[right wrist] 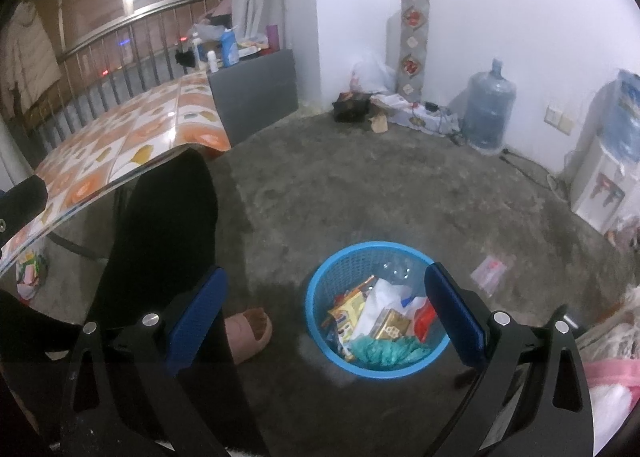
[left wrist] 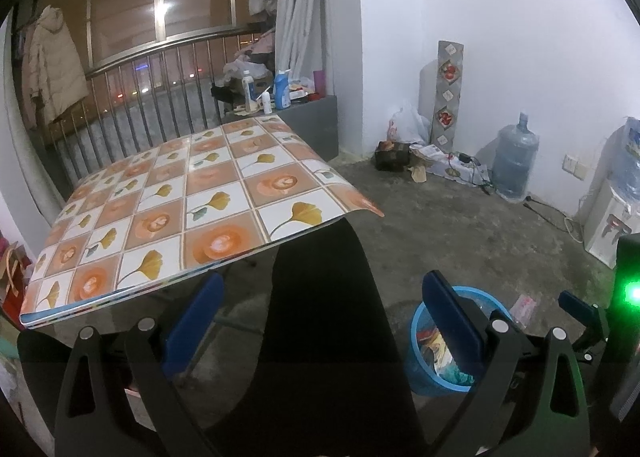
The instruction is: Collect trash
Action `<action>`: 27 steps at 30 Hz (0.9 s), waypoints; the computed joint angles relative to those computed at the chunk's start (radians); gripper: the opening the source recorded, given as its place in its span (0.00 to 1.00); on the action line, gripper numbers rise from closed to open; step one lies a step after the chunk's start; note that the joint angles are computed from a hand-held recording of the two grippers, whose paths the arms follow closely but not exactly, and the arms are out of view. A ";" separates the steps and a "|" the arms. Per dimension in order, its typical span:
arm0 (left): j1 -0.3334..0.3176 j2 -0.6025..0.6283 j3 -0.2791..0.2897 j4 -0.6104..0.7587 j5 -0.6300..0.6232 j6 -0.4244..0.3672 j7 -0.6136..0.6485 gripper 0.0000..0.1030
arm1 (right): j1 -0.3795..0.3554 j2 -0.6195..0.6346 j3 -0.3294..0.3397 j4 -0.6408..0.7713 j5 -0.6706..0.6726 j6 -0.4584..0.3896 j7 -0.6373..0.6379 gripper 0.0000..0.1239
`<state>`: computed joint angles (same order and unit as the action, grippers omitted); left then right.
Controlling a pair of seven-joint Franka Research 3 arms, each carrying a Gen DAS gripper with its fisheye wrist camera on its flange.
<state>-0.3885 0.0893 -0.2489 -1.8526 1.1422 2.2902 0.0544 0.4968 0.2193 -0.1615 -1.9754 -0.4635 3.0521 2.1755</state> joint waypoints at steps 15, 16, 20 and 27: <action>-0.009 0.002 0.000 0.008 0.010 -0.060 0.021 0.95 | -0.015 0.007 0.023 0.016 0.041 -0.021 -0.049 0.76; -0.008 0.004 0.000 0.009 0.006 -0.059 0.024 0.95 | -0.010 0.009 0.020 0.019 0.037 -0.024 -0.045 0.76; -0.006 0.001 0.001 0.008 0.002 -0.064 0.022 0.95 | -0.015 0.009 0.025 0.019 0.049 -0.026 -0.053 0.76; 0.006 -0.011 0.000 -0.006 -0.014 -0.032 0.025 0.95 | -0.010 0.013 0.021 0.019 0.048 -0.024 -0.055 0.76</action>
